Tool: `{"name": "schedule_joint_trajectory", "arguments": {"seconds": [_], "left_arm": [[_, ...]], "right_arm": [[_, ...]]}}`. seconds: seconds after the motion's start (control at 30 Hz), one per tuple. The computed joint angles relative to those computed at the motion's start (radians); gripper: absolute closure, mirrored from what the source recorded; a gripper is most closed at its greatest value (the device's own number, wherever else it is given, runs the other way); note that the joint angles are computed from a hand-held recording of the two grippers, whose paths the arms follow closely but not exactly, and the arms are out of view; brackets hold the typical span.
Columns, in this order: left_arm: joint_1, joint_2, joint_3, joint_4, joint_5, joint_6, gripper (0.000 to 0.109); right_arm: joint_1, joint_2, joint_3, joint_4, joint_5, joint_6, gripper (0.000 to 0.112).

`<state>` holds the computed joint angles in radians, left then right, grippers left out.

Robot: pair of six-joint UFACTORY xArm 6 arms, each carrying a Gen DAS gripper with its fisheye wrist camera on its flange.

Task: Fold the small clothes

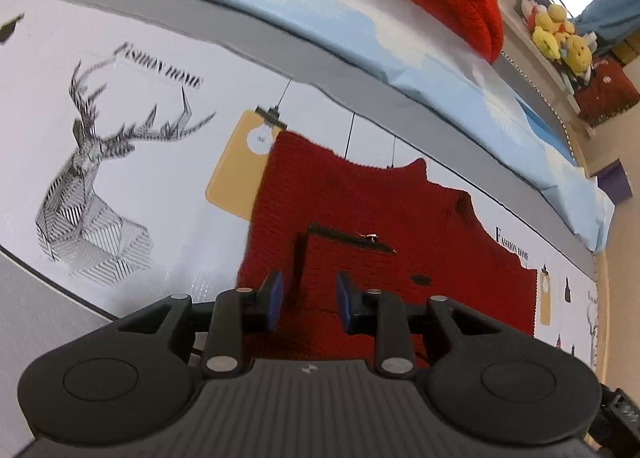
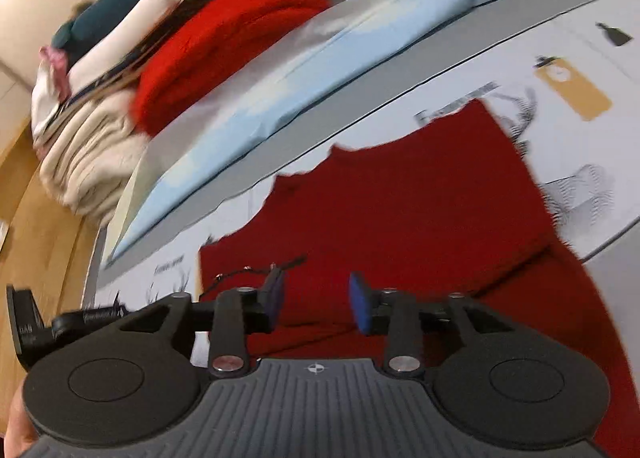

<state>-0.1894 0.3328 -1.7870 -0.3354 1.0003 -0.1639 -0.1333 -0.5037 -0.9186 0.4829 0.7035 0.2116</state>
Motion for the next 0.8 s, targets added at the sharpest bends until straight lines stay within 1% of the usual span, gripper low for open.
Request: {"name": "schedule_joint_trajectory", "arguments": {"seconds": [0.03,0.07,0.1,0.13,0.17,0.23,0.3,0.37,0.4,0.47,0.53,0.63,0.67,0.7,0.77,0.8], "left_arm": [[0.000,0.002,0.006,-0.010,0.001,-0.001,0.078],[-0.002,0.004,0.011,-0.017,0.002,-0.001,0.078],[-0.004,0.008,0.015,-0.021,0.002,-0.003,0.078],[-0.005,0.009,0.023,-0.026,-0.003,-0.005,0.078],[-0.007,0.014,0.026,-0.031,-0.008,-0.007,0.078],[-0.009,0.024,0.036,-0.045,-0.026,-0.009,0.078],[-0.010,0.034,0.051,-0.069,-0.043,-0.014,0.078],[-0.008,0.048,0.061,-0.090,-0.050,-0.030,0.078],[-0.006,0.054,0.068,-0.094,-0.055,-0.044,0.078],[-0.002,0.061,0.087,-0.115,-0.073,-0.057,0.078],[-0.002,0.064,0.104,-0.153,-0.095,-0.031,0.078],[-0.009,0.061,0.113,-0.160,-0.120,-0.005,0.078],[-0.010,0.060,0.112,-0.154,-0.123,-0.003,0.079],[-0.013,0.061,0.107,-0.142,-0.125,-0.008,0.086],[-0.022,0.052,0.108,-0.090,-0.148,-0.011,0.102],[-0.026,0.042,0.114,-0.076,-0.167,0.002,0.105]], "right_arm": [[-0.007,-0.020,0.036,0.005,-0.038,-0.023,0.073],[-0.007,-0.026,0.057,-0.032,-0.062,-0.004,0.074],[-0.013,-0.019,0.058,-0.100,-0.043,0.057,0.073],[-0.031,-0.011,0.050,-0.126,-0.005,0.114,0.073],[-0.036,0.006,0.042,-0.110,-0.002,0.142,0.073],[-0.060,0.042,0.017,-0.028,0.012,0.120,0.073],[-0.065,0.053,0.002,-0.035,0.013,0.103,0.073],[-0.070,0.064,-0.016,-0.074,0.024,0.123,0.073],[-0.075,0.067,-0.019,-0.066,0.031,0.127,0.072],[-0.087,0.074,-0.031,-0.008,0.048,0.103,0.072],[-0.095,0.100,-0.050,0.016,0.047,0.068,0.072],[-0.107,0.105,-0.060,-0.004,0.049,0.057,0.072],[-0.112,0.108,-0.063,-0.005,0.050,0.057,0.072],[-0.118,0.109,-0.063,-0.004,0.051,0.060,0.072],[-0.128,0.112,-0.062,-0.008,0.052,0.069,0.073],[-0.129,0.113,-0.061,-0.016,0.051,0.077,0.072]]}}
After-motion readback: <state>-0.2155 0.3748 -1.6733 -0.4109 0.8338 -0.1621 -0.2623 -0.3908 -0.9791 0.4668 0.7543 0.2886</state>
